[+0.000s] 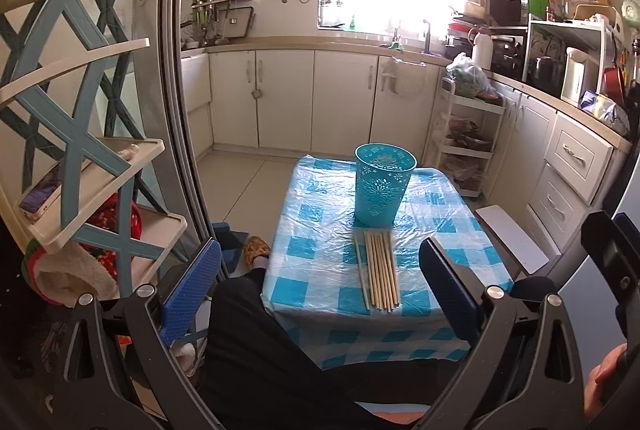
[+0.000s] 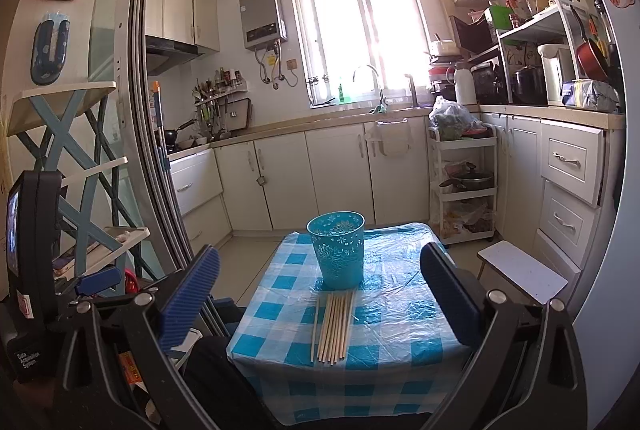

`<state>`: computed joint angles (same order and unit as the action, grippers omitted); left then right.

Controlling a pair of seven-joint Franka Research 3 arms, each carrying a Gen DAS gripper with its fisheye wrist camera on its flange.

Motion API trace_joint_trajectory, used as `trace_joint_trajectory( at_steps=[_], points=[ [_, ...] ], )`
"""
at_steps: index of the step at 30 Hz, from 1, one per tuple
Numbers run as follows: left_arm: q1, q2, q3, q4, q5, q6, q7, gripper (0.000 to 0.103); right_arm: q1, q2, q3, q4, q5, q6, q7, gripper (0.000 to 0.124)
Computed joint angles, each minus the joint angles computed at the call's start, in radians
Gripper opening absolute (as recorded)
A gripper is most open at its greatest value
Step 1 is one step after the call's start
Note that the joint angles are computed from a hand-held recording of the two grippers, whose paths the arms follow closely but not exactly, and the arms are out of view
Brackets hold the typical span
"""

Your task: Organize utensils

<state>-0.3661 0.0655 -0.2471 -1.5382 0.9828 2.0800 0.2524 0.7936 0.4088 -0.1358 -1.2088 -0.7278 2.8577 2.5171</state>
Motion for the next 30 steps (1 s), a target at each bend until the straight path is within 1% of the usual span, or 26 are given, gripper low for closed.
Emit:
trace_joint_trajectory(
  at_steps=[2, 6, 15, 21, 30],
  points=[
    [0.000, 0.000, 0.000, -0.001, 0.002, 0.000, -0.002, 0.095, -0.003, 0.000, 0.004, 0.001, 0.008, -0.003, -0.004, 0.096],
    [-0.002, 0.001, -0.001, 0.000, 0.005, -0.002, -0.004, 0.095, 0.006, 0.001, -0.009, 0.001, -0.009, 0.007, 0.017, 0.096],
    [-0.002, 0.001, 0.000, 0.000, 0.005, -0.002, -0.004, 0.095, -0.001, 0.001, 0.005, 0.003, 0.011, -0.006, -0.004, 0.096],
    [-0.003, 0.001, -0.001, -0.001, 0.006, -0.002, -0.006, 0.095, 0.006, 0.000, -0.009, -0.002, -0.006, 0.007, 0.014, 0.096],
    [-0.002, -0.003, -0.001, -0.007, 0.005, 0.001, -0.005, 0.095, 0.006, 0.001, -0.009, -0.001, -0.013, 0.008, 0.023, 0.096]
  ],
)
